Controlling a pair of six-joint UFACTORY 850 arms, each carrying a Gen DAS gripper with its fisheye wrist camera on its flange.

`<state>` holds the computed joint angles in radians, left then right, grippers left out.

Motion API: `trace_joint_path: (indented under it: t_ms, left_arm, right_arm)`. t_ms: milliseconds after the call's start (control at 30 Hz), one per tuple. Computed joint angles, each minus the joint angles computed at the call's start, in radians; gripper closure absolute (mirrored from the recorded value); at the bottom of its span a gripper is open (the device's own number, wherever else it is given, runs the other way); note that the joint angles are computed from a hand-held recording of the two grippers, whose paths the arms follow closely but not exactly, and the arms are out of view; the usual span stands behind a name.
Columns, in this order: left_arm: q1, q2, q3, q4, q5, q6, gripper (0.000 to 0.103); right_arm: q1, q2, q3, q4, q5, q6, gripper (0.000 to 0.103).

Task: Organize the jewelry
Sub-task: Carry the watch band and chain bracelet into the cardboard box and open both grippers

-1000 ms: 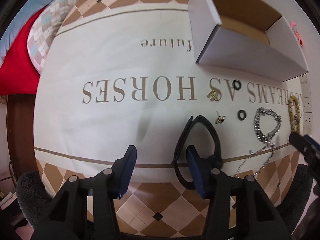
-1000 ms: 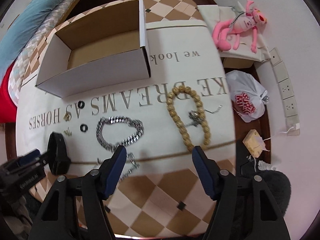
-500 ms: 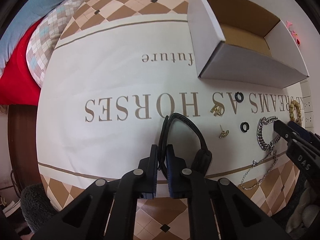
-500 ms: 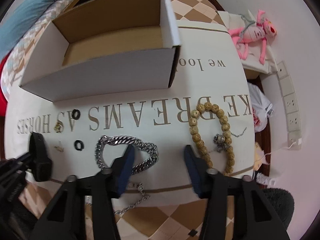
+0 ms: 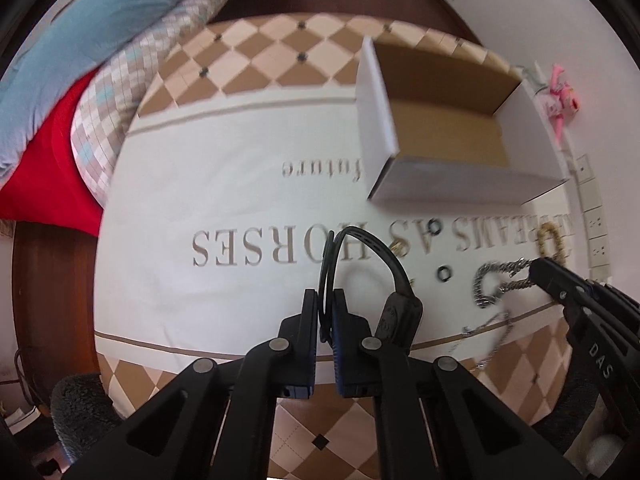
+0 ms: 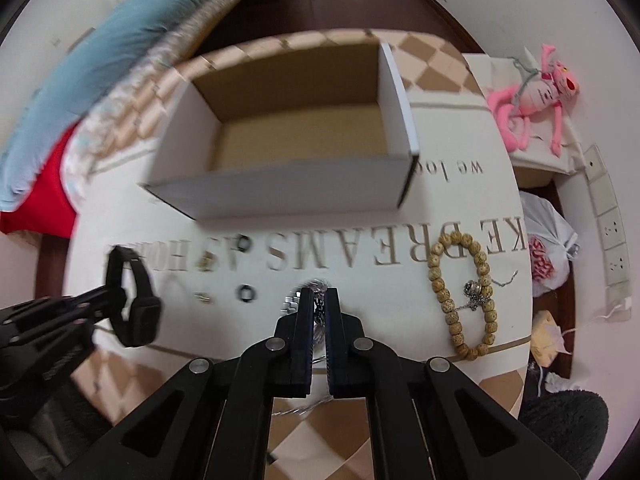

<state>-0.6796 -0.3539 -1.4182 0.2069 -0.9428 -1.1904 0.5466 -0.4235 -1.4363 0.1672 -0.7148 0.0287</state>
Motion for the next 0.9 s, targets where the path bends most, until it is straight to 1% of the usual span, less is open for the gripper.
trace_joint_path:
  t_ms: [167,233,333,433,600,700,767,800,900]
  left_arm:
    - [-0.016,0.025,-0.044,0.077,-0.013,-0.049,0.099]
    - [-0.016,0.021,-0.081,0.107,-0.024,-0.058,0.099]
    - [-0.005,0.015,-0.124,0.142,-0.033,-0.048,0.099]
    - [0.014,-0.011,-0.183,0.167,-0.047,-0.029,0.099]
    - [0.044,-0.076,-0.286,0.179,-0.068,0.008,0.099]
    - [0.067,-0.117,-0.336,0.159,-0.073,0.041,0.099]
    - [0.084,-0.144,-0.359,0.131,-0.07,0.064,0.099]
    - [0.093,-0.16,-0.373,0.113,-0.072,0.079,0.099]
    - [0.116,-0.198,-0.399,0.058,-0.068,0.116,0.099]
  right_arm:
    - [-0.021,0.029,-0.045,0.109,-0.032,-0.096,0.098]
    - [-0.025,0.038,-0.072,0.128,-0.041,-0.118,0.098]
    - [-0.04,0.035,-0.138,0.16,-0.059,-0.156,0.098]
    - [-0.054,0.009,-0.231,0.183,-0.086,-0.178,0.098]
    - [-0.067,-0.079,-0.402,0.169,-0.129,-0.184,0.098]
    - [-0.071,-0.159,-0.515,0.145,-0.168,-0.166,0.098]
    - [-0.074,-0.221,-0.596,0.137,-0.21,-0.149,0.098]
    - [-0.078,-0.265,-0.653,0.138,-0.243,-0.141,0.098]
    - [-0.082,-0.348,-0.757,0.128,-0.301,-0.123,0.098]
